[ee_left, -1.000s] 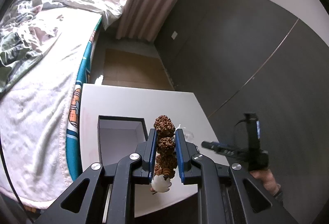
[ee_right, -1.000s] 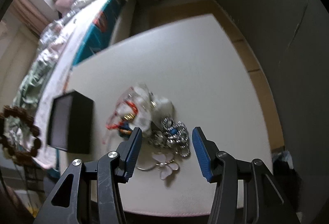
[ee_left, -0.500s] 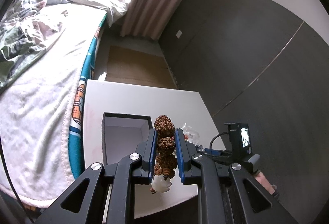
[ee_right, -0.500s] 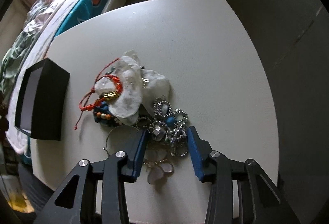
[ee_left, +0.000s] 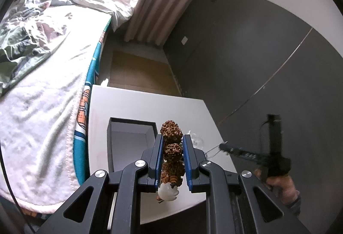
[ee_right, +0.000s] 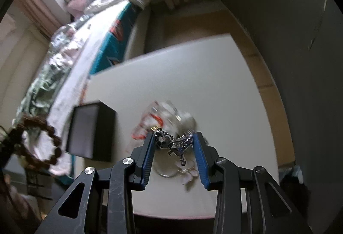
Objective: Organize jewelry
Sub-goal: 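Carry the silver charm over the black box with the right gripper while left holds bracelet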
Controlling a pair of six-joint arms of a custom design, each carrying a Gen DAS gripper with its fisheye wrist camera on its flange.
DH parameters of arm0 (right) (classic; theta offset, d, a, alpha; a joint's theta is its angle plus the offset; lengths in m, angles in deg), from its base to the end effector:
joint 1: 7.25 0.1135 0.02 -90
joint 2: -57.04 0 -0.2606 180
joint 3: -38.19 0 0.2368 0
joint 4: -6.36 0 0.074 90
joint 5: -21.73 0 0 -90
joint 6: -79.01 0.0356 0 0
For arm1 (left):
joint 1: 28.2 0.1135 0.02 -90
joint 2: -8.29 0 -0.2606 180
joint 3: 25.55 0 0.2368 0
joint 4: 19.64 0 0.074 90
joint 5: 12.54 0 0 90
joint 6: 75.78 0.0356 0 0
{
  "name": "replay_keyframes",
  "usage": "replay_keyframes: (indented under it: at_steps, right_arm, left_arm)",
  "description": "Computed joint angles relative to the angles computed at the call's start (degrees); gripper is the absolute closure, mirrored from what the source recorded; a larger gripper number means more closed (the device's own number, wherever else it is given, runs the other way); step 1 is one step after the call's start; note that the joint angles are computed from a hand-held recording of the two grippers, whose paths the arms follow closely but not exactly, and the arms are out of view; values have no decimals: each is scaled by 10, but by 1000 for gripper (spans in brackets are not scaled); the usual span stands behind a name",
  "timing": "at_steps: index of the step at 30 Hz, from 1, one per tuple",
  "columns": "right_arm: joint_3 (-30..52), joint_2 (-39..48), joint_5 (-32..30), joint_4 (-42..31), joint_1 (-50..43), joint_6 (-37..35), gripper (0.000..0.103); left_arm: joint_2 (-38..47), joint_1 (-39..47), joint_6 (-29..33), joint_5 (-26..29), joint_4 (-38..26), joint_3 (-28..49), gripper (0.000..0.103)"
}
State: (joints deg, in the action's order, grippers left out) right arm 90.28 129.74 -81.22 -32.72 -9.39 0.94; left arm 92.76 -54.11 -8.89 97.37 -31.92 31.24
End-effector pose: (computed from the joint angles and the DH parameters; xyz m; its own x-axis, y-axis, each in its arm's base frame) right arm 0.2191 -0.0002 0.1851 -0.8599 0.2337 -0.4538 0.1034 0.9503 0.2936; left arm 0.2528 -0.1363 0.1939 -0.7847 -0.0291 -0.6191 0.3671 0.7831 -0.5020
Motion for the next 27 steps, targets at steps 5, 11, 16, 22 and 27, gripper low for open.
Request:
replay_keyframes:
  at_steps: [5,11,16,22,27]
  right_arm:
    - [78,-57,16,-71,37,14,66]
    - [187,-50,57,-115,106,39,66]
    - [282,-28,86,-151,161,52,66]
    - [378,17,126,-175,228,61,66]
    - [445,53,154,-185,277,72,66]
  left_arm:
    - [-23,17,3,0,-9,-7,85]
    - [-57,38,4,5,-21,-15,85]
    - [-79,51,9,8,-36,-11,85]
    - [-107,79,19,17,-55,-11,85]
    - [-116,105,26,29,-62,-14,85]
